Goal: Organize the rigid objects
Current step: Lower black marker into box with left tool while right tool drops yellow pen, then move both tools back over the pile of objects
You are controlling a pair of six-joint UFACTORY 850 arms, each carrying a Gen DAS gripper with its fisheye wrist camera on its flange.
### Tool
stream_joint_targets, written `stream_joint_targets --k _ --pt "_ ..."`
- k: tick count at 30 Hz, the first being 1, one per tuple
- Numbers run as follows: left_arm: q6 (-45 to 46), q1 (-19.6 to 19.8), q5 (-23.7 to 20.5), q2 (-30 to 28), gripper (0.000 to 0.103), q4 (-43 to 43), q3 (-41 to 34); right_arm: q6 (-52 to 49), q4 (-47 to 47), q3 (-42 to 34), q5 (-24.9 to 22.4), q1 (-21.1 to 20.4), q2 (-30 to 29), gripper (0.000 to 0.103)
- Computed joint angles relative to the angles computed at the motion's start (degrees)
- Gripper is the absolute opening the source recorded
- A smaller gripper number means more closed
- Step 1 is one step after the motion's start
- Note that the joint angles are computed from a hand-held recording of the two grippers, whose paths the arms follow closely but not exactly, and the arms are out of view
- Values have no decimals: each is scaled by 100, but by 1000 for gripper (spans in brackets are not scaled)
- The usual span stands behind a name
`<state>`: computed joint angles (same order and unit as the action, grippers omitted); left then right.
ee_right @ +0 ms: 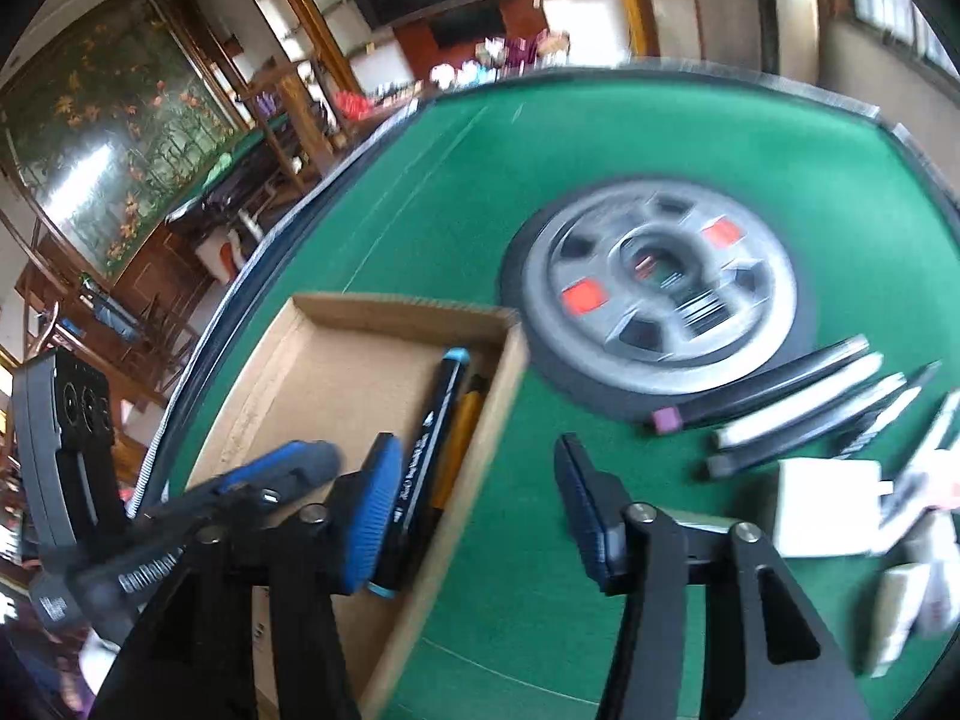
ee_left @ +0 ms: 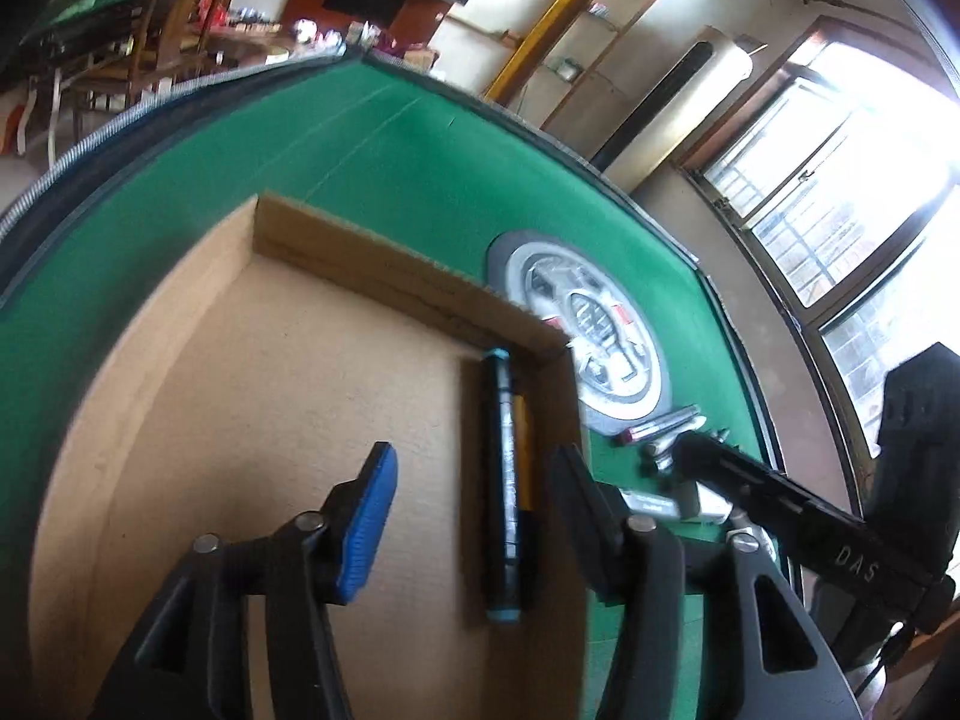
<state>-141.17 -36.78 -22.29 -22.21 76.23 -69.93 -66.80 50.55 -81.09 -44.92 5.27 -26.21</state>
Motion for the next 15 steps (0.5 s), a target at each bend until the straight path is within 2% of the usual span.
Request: stream_joint_targets --k 1,3,5,8,15 --pt "196 -65 -128 -2 60 -137 -75 -188 126 57 103 -96 84 54" --pt "461 -159 -287 -75 65 -305 -282 -655 552 178 266 -341 254 64" --pt "760 -204 -331 -211 67 -511 -547 -1134 1003 292 477 -573 383 87" --pt "1405 -233 -265 -482 67 -1011 -968 -2044 1780 406 894 -1001 440 89" --pt "3251 -274 -437 -1271 67 -2624 -2116 -1518 2315 -463 1127 -1890 -508 89"
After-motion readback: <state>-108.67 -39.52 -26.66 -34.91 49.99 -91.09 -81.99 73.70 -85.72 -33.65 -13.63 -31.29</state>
